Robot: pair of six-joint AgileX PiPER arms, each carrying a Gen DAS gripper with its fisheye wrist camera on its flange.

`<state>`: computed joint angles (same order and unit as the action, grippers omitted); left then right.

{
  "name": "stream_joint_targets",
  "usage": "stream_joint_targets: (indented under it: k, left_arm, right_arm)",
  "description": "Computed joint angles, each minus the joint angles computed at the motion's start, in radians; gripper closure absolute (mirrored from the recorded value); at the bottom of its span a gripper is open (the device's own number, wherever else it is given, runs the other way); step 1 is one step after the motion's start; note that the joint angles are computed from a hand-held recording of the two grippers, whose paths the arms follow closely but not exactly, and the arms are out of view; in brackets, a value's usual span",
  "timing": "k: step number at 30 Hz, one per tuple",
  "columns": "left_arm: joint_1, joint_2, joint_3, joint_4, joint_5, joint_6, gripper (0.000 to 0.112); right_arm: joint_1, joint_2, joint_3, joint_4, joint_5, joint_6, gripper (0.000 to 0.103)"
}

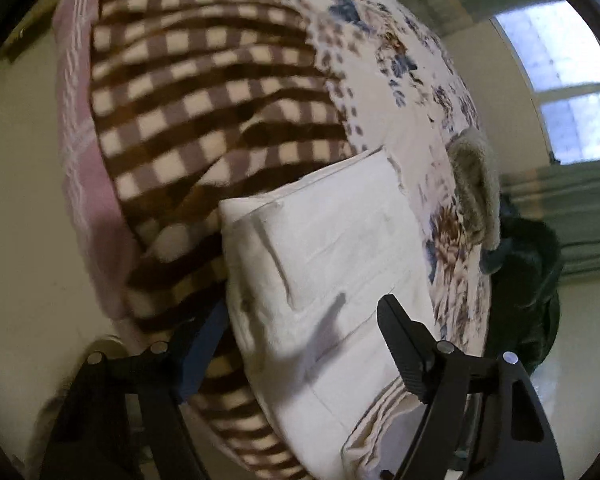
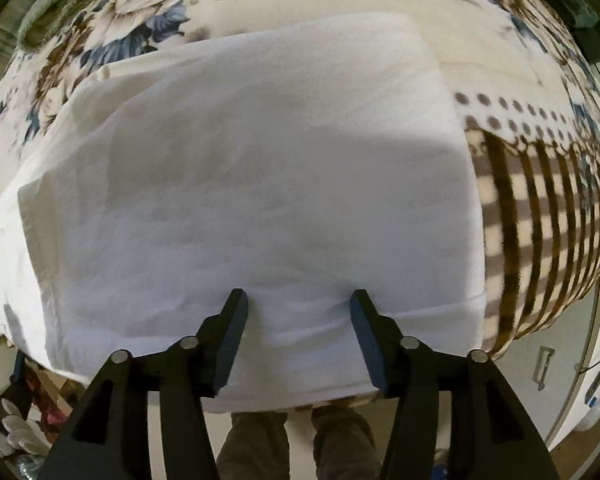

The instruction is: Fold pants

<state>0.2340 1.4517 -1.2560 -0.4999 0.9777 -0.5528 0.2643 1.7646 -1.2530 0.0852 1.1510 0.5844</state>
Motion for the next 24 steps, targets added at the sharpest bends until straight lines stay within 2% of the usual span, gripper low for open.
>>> stream_joint_targets:
  k: [7, 8, 9, 12, 13, 18, 20, 22, 24]
  left_arm:
    - [0.028, 0.052, 0.022, -0.059, -0.048, 0.030, 0.037]
    - [0.024, 0.052, 0.016, -0.054, -0.056, 0.033, 0.042]
    - [0.012, 0.058, 0.000, -0.028, -0.065, 0.025, 0.069]
    - [-0.019, 0.046, -0.049, 0.051, -0.058, 0.012, 0.084]
    - [-0.032, 0.034, -0.059, 0.078, -0.055, 0.011, 0.086]
    - [-0.072, 0.005, -0.056, 0.107, -0.098, 0.034, 0.087]
    - [-0.038, 0.031, -0.025, 0.035, -0.138, 0.068, 0.084]
    - [0.006, 0.080, 0.005, -0.076, -0.170, 0.144, 0.070]
    - [0.037, 0.140, 0.017, -0.172, -0.198, 0.210, 0.067]
  right_arm:
    - [0.013, 0.051, -0.076, -0.003, 0.032, 0.029, 0.043]
    - [0.018, 0.063, -0.093, -0.002, 0.035, 0.034, 0.042]
    - [0.016, 0.061, -0.093, -0.002, 0.035, 0.032, 0.043]
    - [0.036, 0.067, -0.092, -0.005, 0.020, 0.053, 0.042]
    - [0.060, 0.110, -0.130, -0.009, 0.013, 0.076, 0.042]
    - [0.082, 0.099, -0.102, -0.015, -0.003, 0.104, 0.042]
    - [0.088, 0.109, -0.109, -0.012, -0.004, 0.109, 0.042]
    - [0.082, 0.119, -0.120, -0.004, -0.001, 0.099, 0.042]
    - [0.063, 0.122, -0.126, 0.010, 0.003, 0.074, 0.041]
